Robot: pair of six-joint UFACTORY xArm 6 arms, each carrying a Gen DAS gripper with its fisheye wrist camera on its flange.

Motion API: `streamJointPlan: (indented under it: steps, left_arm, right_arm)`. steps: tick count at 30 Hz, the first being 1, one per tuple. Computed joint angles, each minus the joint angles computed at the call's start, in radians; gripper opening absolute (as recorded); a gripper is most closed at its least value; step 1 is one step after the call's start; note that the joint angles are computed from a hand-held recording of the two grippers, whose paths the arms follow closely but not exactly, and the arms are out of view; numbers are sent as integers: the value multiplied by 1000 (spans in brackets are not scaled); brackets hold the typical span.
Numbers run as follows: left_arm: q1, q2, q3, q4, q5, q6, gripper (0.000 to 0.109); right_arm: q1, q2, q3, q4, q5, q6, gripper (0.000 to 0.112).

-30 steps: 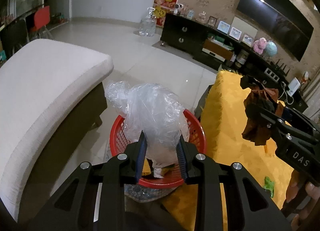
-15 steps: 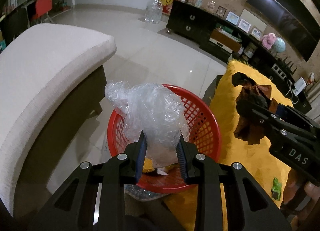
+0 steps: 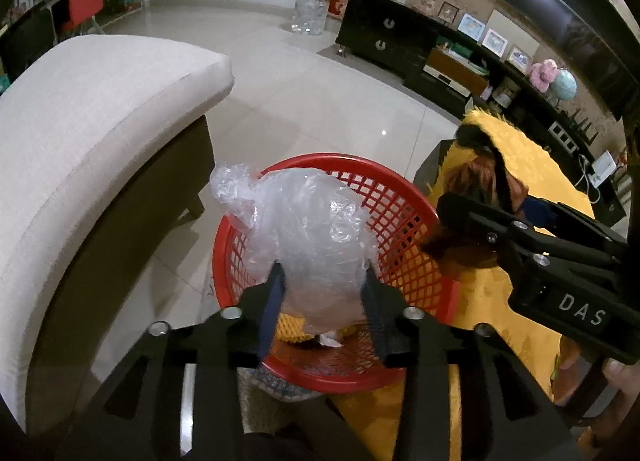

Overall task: Collect trash
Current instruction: 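Carry both bags over the red wastebasket and open both grippers, then move the left tool back to the green wrapper on the table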

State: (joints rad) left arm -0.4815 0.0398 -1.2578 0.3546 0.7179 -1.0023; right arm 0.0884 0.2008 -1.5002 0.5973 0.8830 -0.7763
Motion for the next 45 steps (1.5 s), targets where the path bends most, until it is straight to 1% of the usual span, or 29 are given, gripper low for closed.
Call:
streamJointPlan:
  steps: [2,6,7,12,21,31,34,45]
  left_arm:
    - [1,-1,4,-1,0,-4,48]
    - [0,-11,12,12,1,-18,64]
    - [-1,-15,14,16,3,-22,65]
    - [-3,-40,32,37,10,-41,66]
    - [-15,-84,39,110,39,-81,70]
    - [-65,-104,10,205,82,-119,75]
    - [-80,-106,5,218,87,-121,76]
    - [-118,-76,-50,222,91,-96,78]
  right_arm:
    - [-3,-7,7,2,1,-2,66]
    - [-8,-19,19,17,-4,-12,67]
    - [-10,-24,22,20,-5,-13,67]
    - [-25,-46,35,32,-12,-30,67]
    - [-58,-132,118,55,-69,-73,67]
    - [-108,-231,215,86,-130,-118,69]
    - [-132,-261,238,104,-140,-130,72]
    - [-223,-326,298,114,-177,-147,73]
